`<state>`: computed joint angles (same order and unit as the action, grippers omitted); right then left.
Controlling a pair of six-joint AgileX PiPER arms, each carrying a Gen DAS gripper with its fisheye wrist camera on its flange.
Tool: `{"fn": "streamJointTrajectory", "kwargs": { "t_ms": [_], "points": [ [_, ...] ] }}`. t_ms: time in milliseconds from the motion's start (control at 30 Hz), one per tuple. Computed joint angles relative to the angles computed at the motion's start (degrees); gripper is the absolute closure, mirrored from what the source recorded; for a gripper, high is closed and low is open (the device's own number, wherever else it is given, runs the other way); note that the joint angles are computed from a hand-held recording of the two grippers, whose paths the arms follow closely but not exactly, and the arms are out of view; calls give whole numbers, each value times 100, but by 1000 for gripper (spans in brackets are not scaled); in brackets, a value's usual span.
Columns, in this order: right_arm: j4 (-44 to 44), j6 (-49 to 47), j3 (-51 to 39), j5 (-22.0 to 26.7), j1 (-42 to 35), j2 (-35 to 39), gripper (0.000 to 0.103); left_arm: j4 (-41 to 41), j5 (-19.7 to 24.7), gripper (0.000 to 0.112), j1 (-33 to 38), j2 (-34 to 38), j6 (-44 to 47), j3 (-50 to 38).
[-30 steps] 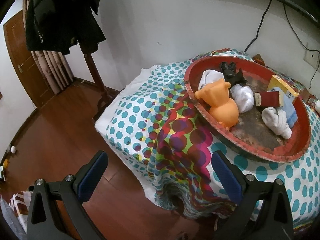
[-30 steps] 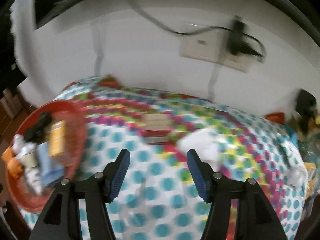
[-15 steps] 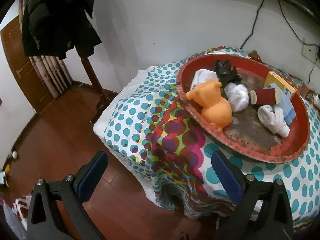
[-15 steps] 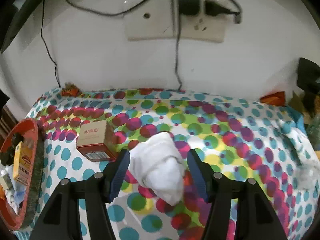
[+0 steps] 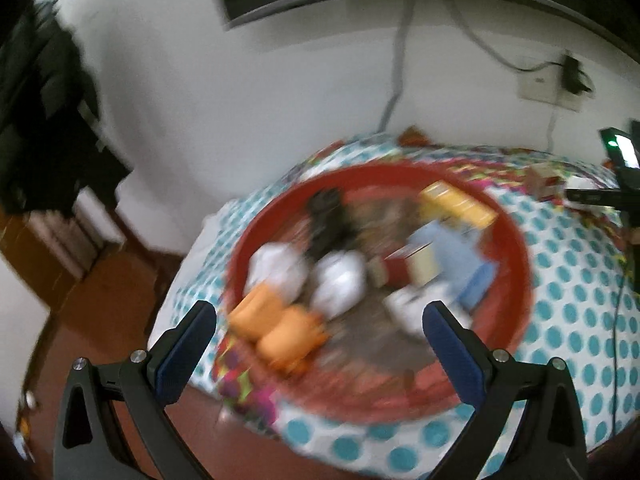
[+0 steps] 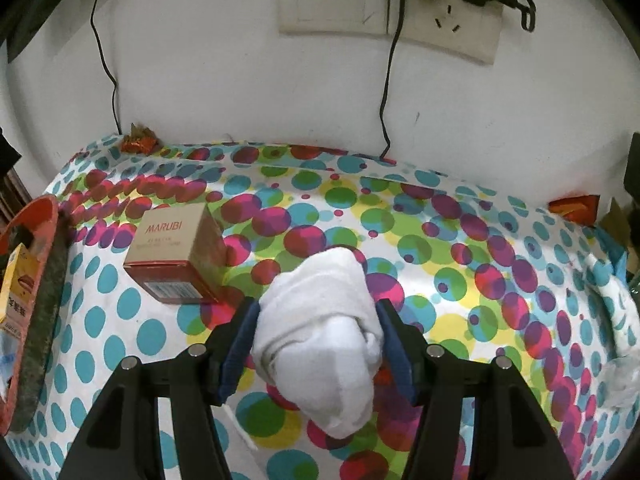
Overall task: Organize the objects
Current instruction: 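Grasp the beige MARUBI box with the left gripper while the right gripper holds the sock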
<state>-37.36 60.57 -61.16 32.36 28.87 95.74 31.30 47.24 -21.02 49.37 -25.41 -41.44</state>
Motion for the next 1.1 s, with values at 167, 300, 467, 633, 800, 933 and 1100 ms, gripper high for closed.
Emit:
{"fn": "streamJointTrajectory", "kwargs": {
  "t_ms": [167,300,467,633,800,933,1100],
  "points": [
    [113,-46,352,-463,-115,-230,61,366,97,9,-1302,928,-915,-617],
    [-375,247,645,-255,141,-554,68,242,-114,9,-1755,1755,-1399,-1152],
    [-831,570,1442,-70,286,-1423,70,200,-325,9,-2200,2845,-1864,-1903],
    [-1125,729,2158,421,407,-2441,70,502,-244,9,-2627,3922,-2278,-2802],
    [-1026,792,2688,188,143,-2967,70,1,-237,9,-2583,4837,-2105,-3731],
    [-850,770,2875,-242,-102,-2969,70,-108,-188,9,-2582,5506,-2244,-4412],
    [-1395,1326,2857,84,345,-2946,70,62,115,9,-2592,6238,-2476,-5165]
  ]
}}
